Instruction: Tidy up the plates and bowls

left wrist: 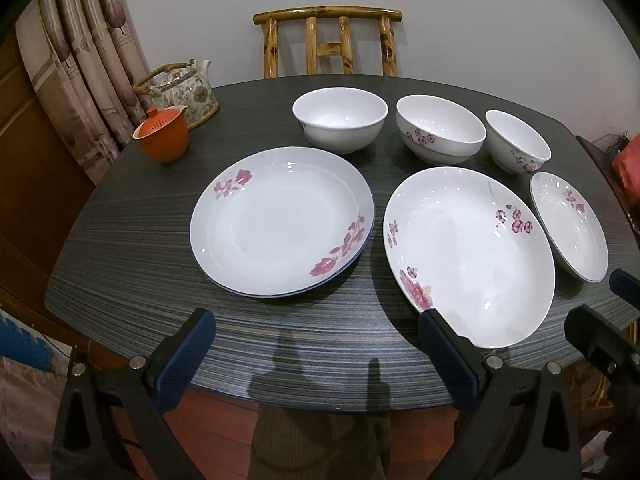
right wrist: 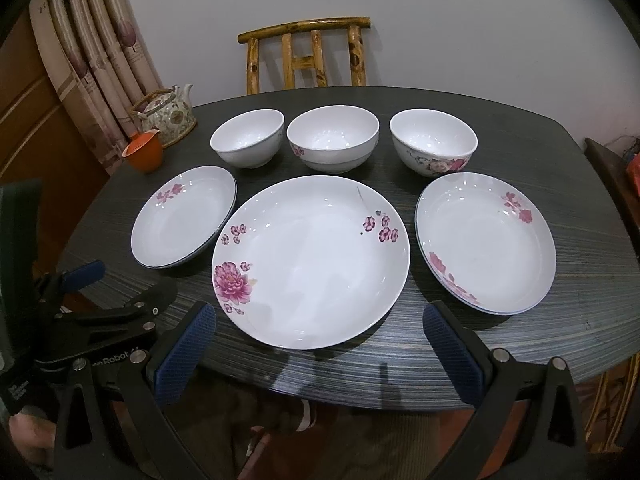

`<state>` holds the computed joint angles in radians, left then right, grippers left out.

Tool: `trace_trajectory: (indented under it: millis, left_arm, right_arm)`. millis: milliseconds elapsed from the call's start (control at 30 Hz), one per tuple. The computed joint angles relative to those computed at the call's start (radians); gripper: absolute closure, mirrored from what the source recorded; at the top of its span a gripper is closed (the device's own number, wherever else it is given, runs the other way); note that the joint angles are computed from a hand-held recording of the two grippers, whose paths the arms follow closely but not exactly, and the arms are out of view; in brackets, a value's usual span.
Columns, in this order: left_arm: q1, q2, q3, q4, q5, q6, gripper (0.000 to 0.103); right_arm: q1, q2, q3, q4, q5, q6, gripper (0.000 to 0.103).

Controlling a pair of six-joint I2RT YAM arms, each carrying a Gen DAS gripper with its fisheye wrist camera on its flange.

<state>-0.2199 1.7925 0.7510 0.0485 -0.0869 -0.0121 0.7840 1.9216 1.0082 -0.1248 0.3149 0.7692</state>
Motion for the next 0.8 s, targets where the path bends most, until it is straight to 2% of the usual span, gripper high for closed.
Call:
trace_trajectory:
  millis: [800]
  left_arm:
    - [-0.004,0.018,0.01,-0.007,-0.002,-0.008,0.0]
  right_arm:
    - [-0.003,0.005,0.007,0.004,-0.015,-0.008,0.0]
